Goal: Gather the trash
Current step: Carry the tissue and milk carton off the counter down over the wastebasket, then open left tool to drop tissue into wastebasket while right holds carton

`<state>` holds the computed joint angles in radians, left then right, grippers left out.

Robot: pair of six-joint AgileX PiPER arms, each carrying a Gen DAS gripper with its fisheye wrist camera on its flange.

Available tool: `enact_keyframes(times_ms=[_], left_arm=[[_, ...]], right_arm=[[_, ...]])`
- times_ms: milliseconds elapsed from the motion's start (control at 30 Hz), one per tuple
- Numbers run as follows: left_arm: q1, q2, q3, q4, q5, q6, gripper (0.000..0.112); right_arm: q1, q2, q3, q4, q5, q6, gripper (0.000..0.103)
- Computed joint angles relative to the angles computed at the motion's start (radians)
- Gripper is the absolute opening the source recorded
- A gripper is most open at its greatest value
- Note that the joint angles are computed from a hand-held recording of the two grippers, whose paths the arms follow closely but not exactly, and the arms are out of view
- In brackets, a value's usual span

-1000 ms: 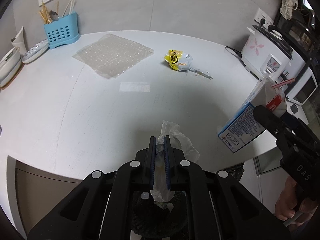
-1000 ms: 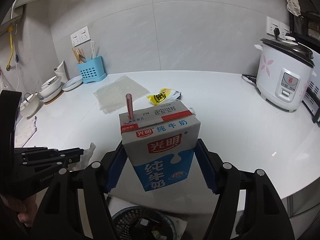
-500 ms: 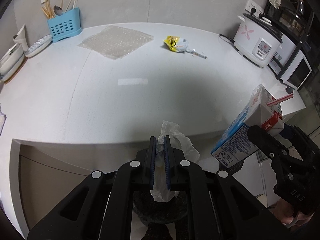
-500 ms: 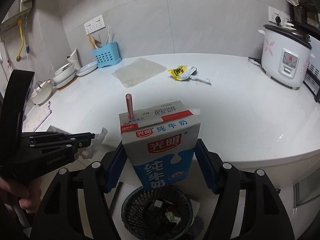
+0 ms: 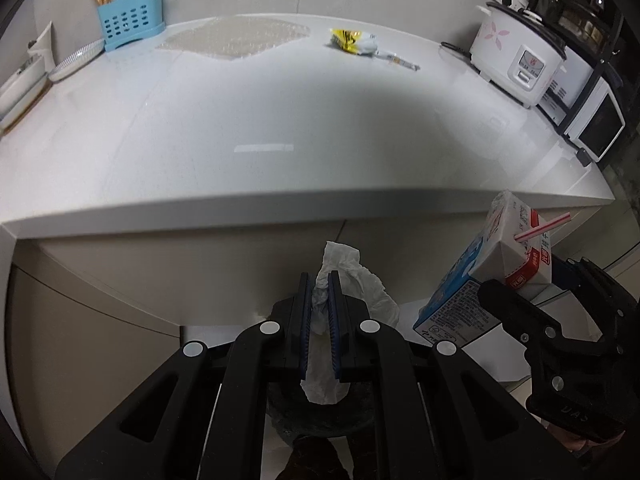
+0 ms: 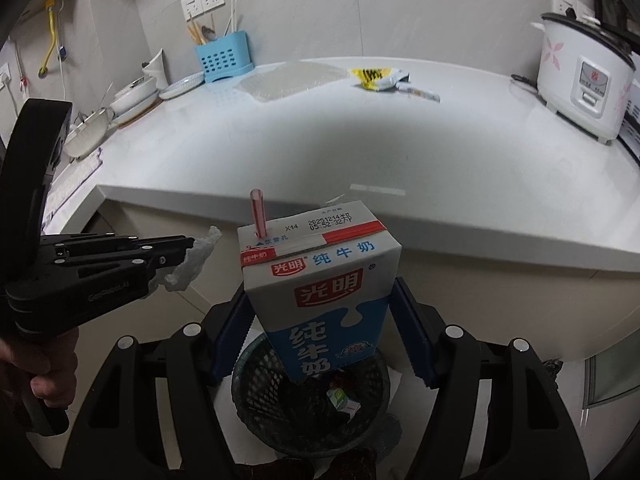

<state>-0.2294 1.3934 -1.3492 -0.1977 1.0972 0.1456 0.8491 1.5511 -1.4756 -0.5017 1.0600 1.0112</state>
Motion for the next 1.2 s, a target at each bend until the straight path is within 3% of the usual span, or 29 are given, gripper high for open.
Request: enact_keyframes(times_ms=[233, 533, 967, 1200], left_arm=[[0.002, -0.024, 0.207, -0.036, -0.148, 0.030, 0.007], [-0.001, -0.011, 0.423, -0.057, -0.326, 0.067, 0.007], [0.035, 0.070, 0.508, -0.098, -0.399, 0.152, 0.012], [0.032, 0.112, 0.531, -0.085, -0.445, 0.143, 0.030]], right_arm=[[-0.014, -0.021, 0.196, 0.052, -0.143, 0.036, 0.064], [-0.026, 0.022, 0.347, 0.090, -0.259, 0.078, 0.064], [-0.020, 0.089, 0.367, 0.133, -0.298, 0.061, 0.064], [-0.051, 0.112, 0.342, 0.166, -0.303, 0.015, 0.064]])
